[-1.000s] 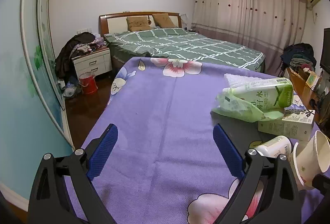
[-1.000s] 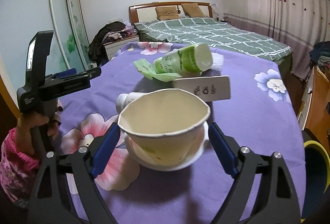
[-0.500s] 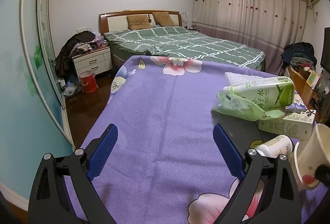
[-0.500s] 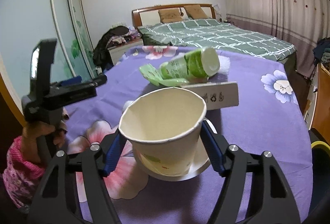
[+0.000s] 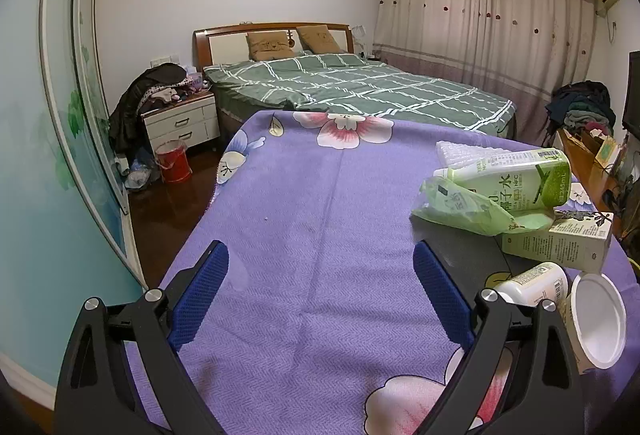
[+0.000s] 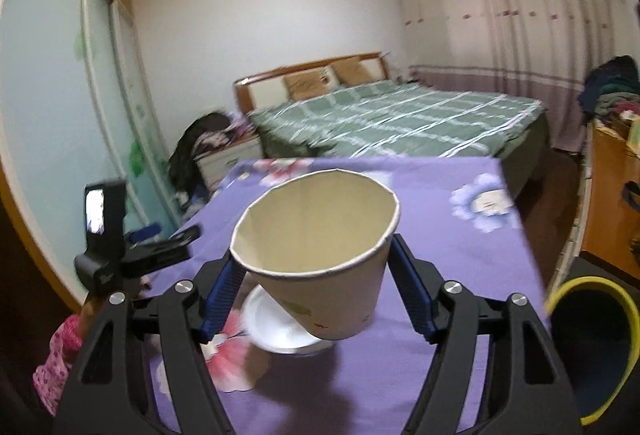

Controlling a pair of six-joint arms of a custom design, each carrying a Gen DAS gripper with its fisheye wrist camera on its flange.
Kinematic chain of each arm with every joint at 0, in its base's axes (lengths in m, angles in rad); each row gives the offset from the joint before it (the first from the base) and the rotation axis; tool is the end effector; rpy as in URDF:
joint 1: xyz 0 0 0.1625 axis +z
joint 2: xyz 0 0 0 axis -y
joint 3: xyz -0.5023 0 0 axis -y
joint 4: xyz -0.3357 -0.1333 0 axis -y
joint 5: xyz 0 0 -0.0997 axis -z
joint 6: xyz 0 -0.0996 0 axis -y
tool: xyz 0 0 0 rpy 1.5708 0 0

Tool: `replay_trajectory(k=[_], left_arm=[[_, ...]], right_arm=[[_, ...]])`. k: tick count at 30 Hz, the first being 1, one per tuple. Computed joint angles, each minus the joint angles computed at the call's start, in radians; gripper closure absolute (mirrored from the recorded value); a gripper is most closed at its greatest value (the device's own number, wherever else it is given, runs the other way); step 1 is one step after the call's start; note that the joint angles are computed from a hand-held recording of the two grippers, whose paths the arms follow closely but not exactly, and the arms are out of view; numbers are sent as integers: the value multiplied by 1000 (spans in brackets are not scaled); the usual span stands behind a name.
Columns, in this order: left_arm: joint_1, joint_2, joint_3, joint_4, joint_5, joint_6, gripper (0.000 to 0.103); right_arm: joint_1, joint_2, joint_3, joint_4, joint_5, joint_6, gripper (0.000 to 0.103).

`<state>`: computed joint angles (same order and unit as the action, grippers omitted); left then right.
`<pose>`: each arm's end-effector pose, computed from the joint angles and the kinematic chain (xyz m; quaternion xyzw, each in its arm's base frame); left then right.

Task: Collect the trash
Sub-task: 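Carry the paper cup into the yellow bin and open the right gripper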

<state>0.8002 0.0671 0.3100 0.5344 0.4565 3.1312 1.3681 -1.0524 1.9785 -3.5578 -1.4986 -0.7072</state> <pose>-0.3706 -0.7014 -0.0906 0.1390 0.8093 -0.4445 0.3581 0.0196 -0.6023 0.3690 0.2328 -0.8302 0.4678 0.1942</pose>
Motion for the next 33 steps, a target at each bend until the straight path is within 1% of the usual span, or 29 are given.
replay_trajectory(k=[2, 5, 8, 10, 12, 14, 15, 16, 17, 18, 19, 22, 23, 25, 27, 28, 30, 31, 33], left_arm=[[-1, 2, -3, 0, -3, 3, 11], [-4, -4, 10, -10, -6, 7, 11], [-5, 8, -17, 13, -9, 7, 11], [-5, 14, -32, 23, -12, 9, 11], [-5, 21, -49, 38, -14, 9, 11], [-4, 33, -78, 62, -15, 4, 11], [-5, 40, -95, 76, -16, 3, 11], [-4, 50, -118, 91, -17, 3, 11], [-4, 58, -136, 104, -18, 4, 11], [-4, 64, -151, 113, -20, 5, 11], [-4, 72, -170, 123, -21, 7, 11], [-4, 68, -159, 113, -24, 10, 11], [-5, 66, -153, 108, -24, 10, 11], [-5, 62, -142, 97, -26, 14, 11], [-6, 48, -108, 66, -29, 25, 11], [-7, 39, -84, 43, -30, 35, 11], [-10, 19, -31, -8, -32, 55, 11], [-11, 6, 0, -37, -33, 64, 11], [-12, -17, 56, -87, -27, 81, 11]], right_arm=[[-16, -6, -6, -38, -26, 18, 36], [-55, -10, -32, -91, -97, 69, 36], [-94, -8, -65, -120, -156, 119, 36], [-121, 0, -99, -140, -210, 150, 36], [-141, 12, -138, -156, -284, 179, 36], [-159, 15, -169, -144, -320, 207, 35], [-166, 22, -198, -135, -368, 224, 35], [-171, 28, -215, -129, -386, 229, 35], [-179, 33, -236, -115, -405, 239, 34], [-183, 38, -252, -103, -422, 245, 31], [-185, 46, -276, -82, -457, 249, 30], [-190, 66, -320, -45, -526, 260, 26], [-189, 71, -324, -48, -537, 266, 25], [-184, 75, -318, -67, -523, 284, 25], [-172, 87, -307, -108, -497, 263, 23], [-164, 96, -316, -110, -492, 253, 23], [-153, 100, -304, -125, -446, 231, 22], [-143, 106, -306, -135, -442, 226, 22], [-129, 116, -308, -119, -425, 217, 22]])
